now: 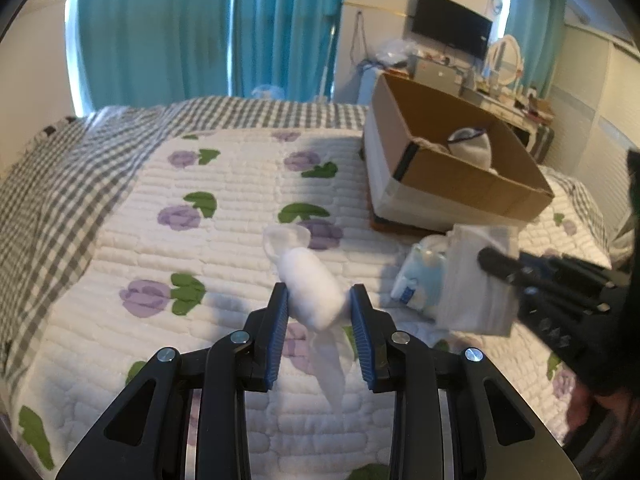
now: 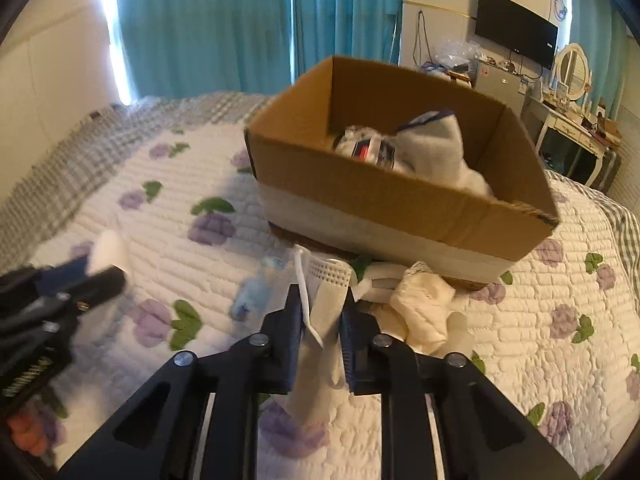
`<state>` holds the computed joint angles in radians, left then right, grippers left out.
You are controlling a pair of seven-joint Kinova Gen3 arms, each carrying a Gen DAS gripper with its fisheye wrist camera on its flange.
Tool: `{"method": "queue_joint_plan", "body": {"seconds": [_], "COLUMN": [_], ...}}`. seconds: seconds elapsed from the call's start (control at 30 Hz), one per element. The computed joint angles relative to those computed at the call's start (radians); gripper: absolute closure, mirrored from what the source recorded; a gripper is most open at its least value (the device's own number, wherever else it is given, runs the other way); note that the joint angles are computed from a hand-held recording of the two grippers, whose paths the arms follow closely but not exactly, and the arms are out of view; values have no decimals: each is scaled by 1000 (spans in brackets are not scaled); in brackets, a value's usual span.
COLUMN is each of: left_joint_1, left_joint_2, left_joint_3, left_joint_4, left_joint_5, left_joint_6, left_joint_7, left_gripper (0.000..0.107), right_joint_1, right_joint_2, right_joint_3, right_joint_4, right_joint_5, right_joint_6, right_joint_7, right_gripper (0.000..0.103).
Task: Organize soft objects
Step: 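Grasp the white plush piece with the left tool while the right tool grasps the beige mask, then release the plush piece and beige mask into the box with both tools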
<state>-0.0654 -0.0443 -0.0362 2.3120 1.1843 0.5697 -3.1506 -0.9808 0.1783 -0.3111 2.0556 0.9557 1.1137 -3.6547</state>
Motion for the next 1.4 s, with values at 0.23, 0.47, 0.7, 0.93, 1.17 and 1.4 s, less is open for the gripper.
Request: {"method": "queue_joint_plan", "body": {"seconds": [0.23,0.47,0.7,0.93,1.17,1.4], "left_joint_1": [63,183,299,358,338,397], "left_joint_2": [-122,-203,-116,93,210,182], "left_joint_3": [21,34,86,187,286,260], "left_joint_4": [10,-79,-215,-336,-365,-332], "left_joint_5": [-44,-116,-173,-321,-398,-567], "left_joint_6": [-36,-20,-84,-265,-388,-462], "left_joint_7": [64,179,291,471,511,697], "left_gripper": [77,77,77,77,71,31], "right_joint_1": [-34,0,178,347,401,577], "right_joint_2": [-118,-247,-321,-347,-320,-291], "right_joint_3": [-97,-146,-162,-27,164,50], "right_joint_4": [-30,-106,-97,-21,55,84], "right_joint_5": [-5,13,43,24,47,72], "right_joint_6": [176,370,318,42,-243,-316], "right_joint_7": [50,252,406,495,526,482], "right_gripper": [88,88,88,88,88,51]}}
